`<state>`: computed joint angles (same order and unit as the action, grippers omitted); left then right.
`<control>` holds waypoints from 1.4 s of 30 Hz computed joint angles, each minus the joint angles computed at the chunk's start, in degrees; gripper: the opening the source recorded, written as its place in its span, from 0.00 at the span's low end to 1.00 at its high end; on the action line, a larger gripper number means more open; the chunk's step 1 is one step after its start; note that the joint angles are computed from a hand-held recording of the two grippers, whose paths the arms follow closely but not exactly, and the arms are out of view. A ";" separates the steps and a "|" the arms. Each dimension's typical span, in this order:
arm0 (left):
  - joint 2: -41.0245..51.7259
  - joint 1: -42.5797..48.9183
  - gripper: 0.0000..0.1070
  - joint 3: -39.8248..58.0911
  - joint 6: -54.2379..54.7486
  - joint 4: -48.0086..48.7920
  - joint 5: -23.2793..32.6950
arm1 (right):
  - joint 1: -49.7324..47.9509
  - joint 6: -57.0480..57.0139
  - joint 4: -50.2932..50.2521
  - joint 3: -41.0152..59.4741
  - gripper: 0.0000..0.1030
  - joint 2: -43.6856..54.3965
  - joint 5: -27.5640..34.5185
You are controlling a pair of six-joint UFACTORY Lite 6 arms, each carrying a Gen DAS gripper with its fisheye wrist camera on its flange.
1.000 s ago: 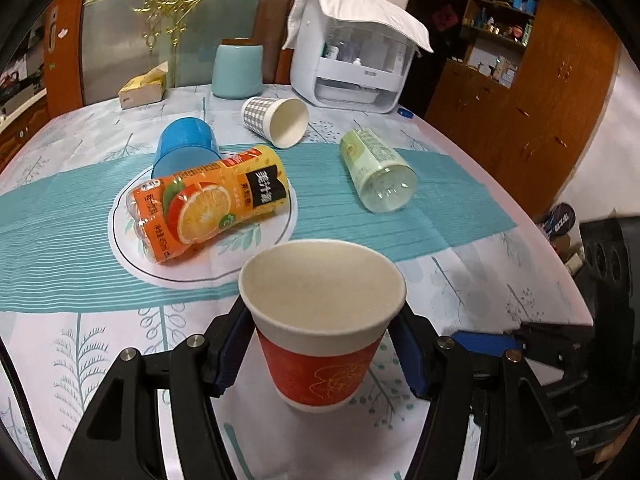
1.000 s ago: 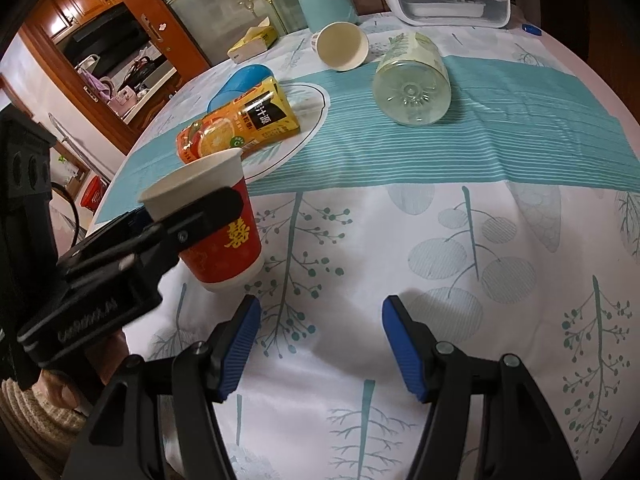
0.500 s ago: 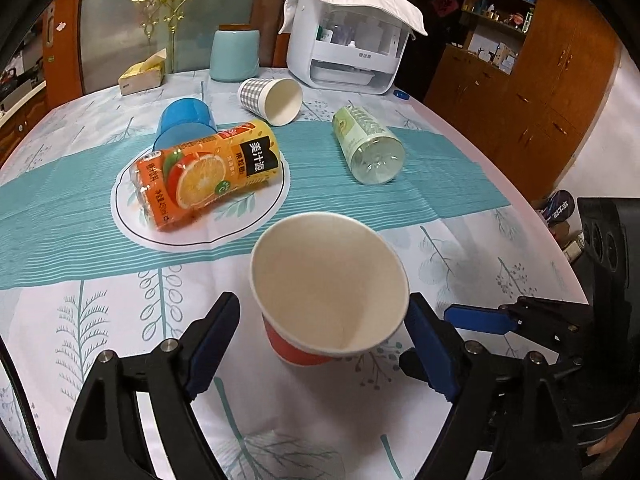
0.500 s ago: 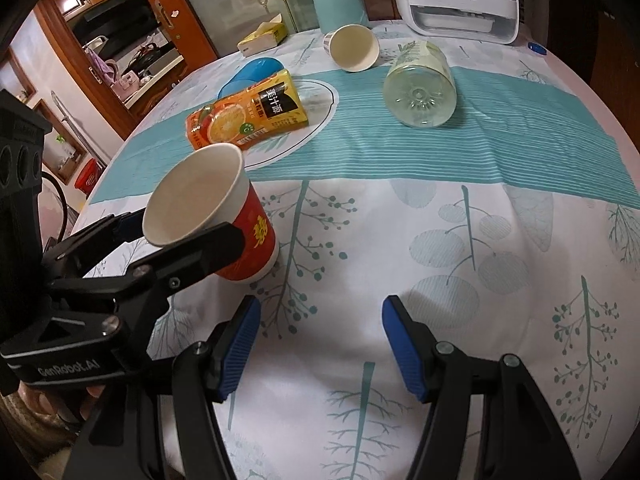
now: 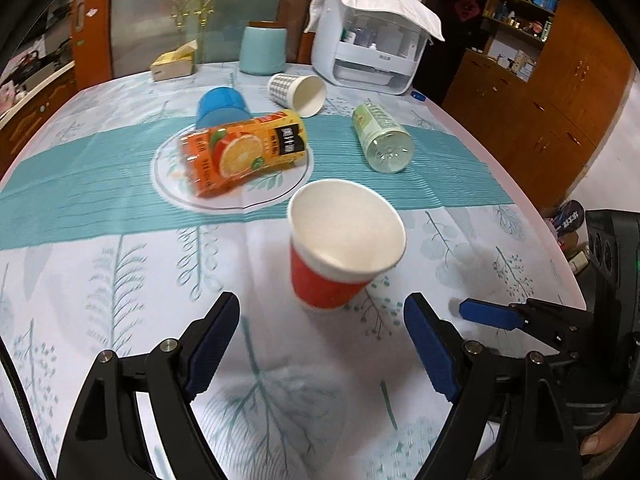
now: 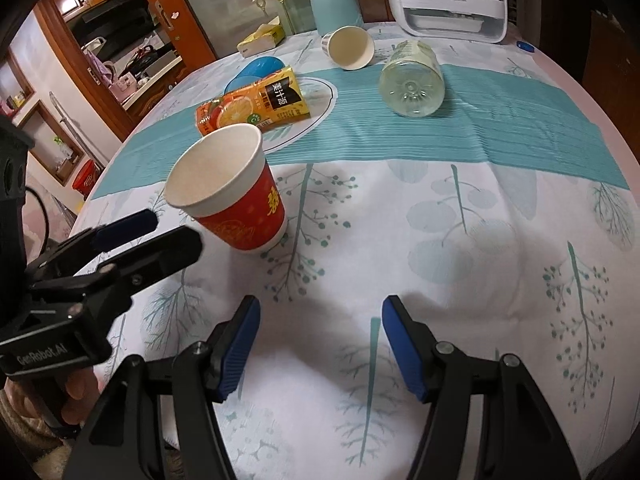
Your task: Flip cup upright
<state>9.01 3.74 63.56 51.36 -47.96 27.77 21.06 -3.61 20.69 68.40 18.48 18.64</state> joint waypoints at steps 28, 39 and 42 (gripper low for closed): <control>-21.99 -0.49 0.95 -9.42 -30.94 29.48 -0.79 | 10.38 56.32 -51.72 -9.60 0.72 -19.67 2.05; -22.16 -2.75 0.95 -9.51 -42.70 41.12 -0.78 | 13.13 62.79 -58.10 -10.05 0.73 -21.75 3.48; -22.49 -3.02 0.95 -9.78 -43.78 42.00 -0.87 | 13.57 63.70 -58.84 -9.81 0.73 -21.59 4.39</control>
